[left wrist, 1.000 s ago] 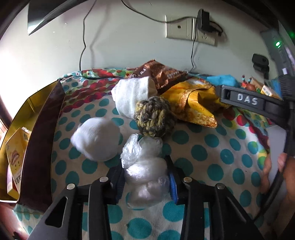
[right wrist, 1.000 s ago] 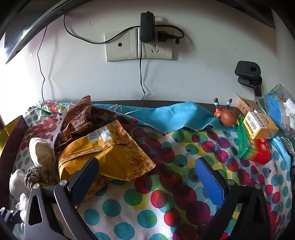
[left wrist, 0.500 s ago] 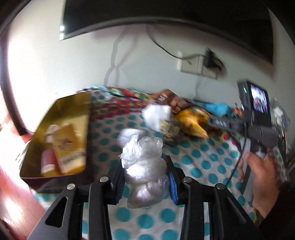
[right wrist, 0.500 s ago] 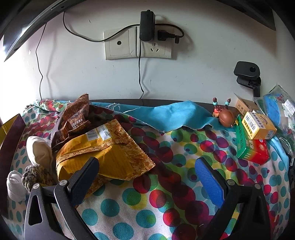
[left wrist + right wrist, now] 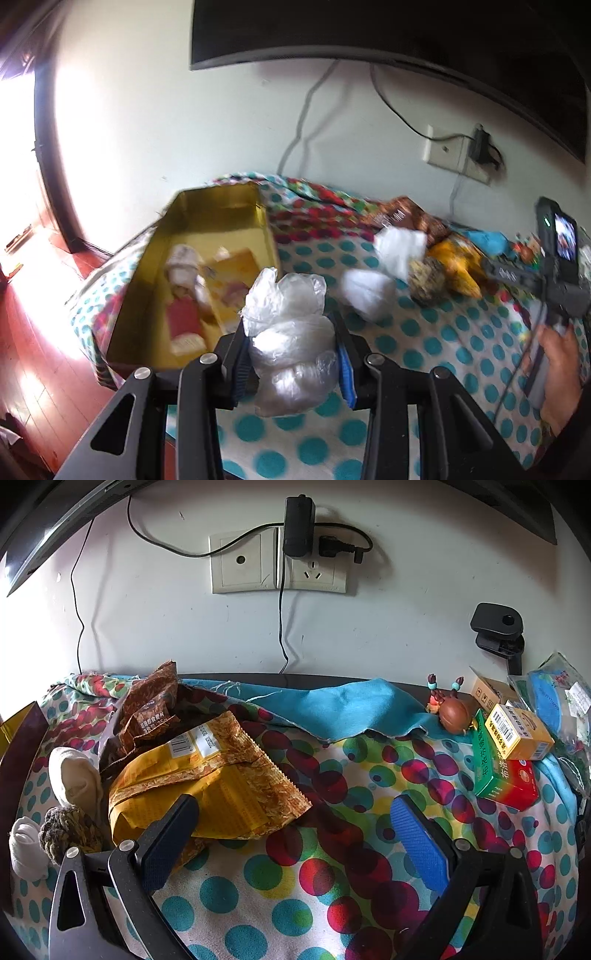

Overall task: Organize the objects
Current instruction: 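Carry the plastic bundle into the gold tin and open the left gripper, then grasp the knitted yarn ball with the right gripper and carry it to the tin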

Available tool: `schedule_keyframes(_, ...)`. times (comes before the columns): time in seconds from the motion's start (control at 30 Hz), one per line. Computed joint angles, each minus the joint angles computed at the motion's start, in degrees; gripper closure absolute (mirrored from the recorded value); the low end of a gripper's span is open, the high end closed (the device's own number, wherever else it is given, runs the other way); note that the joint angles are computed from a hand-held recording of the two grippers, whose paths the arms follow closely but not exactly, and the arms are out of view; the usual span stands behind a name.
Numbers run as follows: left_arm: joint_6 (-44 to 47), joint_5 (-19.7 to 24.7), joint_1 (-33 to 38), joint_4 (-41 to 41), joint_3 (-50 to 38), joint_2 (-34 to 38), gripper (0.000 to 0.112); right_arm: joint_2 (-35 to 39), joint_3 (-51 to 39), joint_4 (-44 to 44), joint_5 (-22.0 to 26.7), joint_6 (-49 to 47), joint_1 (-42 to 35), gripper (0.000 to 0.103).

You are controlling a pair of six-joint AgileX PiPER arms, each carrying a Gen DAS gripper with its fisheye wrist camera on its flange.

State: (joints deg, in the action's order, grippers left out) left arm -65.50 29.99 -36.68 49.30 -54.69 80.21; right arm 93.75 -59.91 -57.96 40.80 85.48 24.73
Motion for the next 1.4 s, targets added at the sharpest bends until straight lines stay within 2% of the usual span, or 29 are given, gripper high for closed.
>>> schedule_keyframes(0.13,10.8,0.2,7.9,-7.6,-5.4,3.1,0.073,0.2,-0.2,-0.2,0.1,0.4,0.1,0.000)
schedule_keyframes(0.23,14.2,1.6,12.0,-9.1,-8.5,5.8,0.073,0.2,-0.3,0.0,0.3,-0.1,0.1,0.000)
schedule_keyframes(0.33,18.9,1.3,16.1,-14.1,-10.4,8.2,0.073,0.6,-0.6,-0.2,0.7,0.0,0.3,0.000)
schedule_keyframes(0.43,18.6,2.4,17.0,-12.6,-11.7,10.9,0.073,0.9,-0.8,-0.4,1.1,0.0,0.6,0.000)
schedule_keyframes(0.63,21.3,1.8,19.5,-15.1,-12.4,14.8,0.072,0.4,-0.2,-0.8,1.1,0.5,0.8,0.000)
schedule_keyframes(0.73,21.6,-1.3,20.6,-16.1,-11.1,14.9,0.069,0.2,0.1,-1.3,1.0,0.9,0.8,0.000)
schedule_keyframes(0.83,22.4,-1.9,20.6,-16.5,-10.6,15.0,0.055,0.5,-0.2,-1.2,0.8,0.1,1.0,0.000)
schedule_keyframes(0.87,22.4,-2.7,20.5,-16.2,-9.8,14.4,0.046,0.6,-0.3,-1.5,1.2,0.3,1.3,0.000)
schedule_keyframes(0.97,17.4,-4.6,18.9,-11.0,-6.0,10.0,0.029,0.9,-0.7,-2.0,2.3,0.7,1.9,0.000)
schedule_keyframes(1.07,4.9,-6.8,14.7,1.8,3.3,-1.7,0.028,1.0,-0.7,-2.0,2.2,0.7,1.9,0.000)
schedule_keyframes(1.13,-2.8,-4.4,10.5,8.7,8.4,-8.6,0.028,1.5,-1.3,-1.4,3.1,0.4,2.0,0.000)
schedule_keyframes(1.23,-3.2,-5.7,5.7,6.7,17.8,-20.8,0.026,1.5,-1.1,-1.8,4.0,1.5,2.2,0.000)
schedule_keyframes(1.33,-3.6,-2.9,0.5,3.9,23.9,-26.3,0.026,1.2,-0.6,-4.7,8.9,5.3,4.9,0.000)
schedule_keyframes(1.4,-4.9,-3.6,-0.4,2.0,28.3,-28.5,0.026,-0.4,1.3,-8.4,9.2,10.1,7.9,0.000)
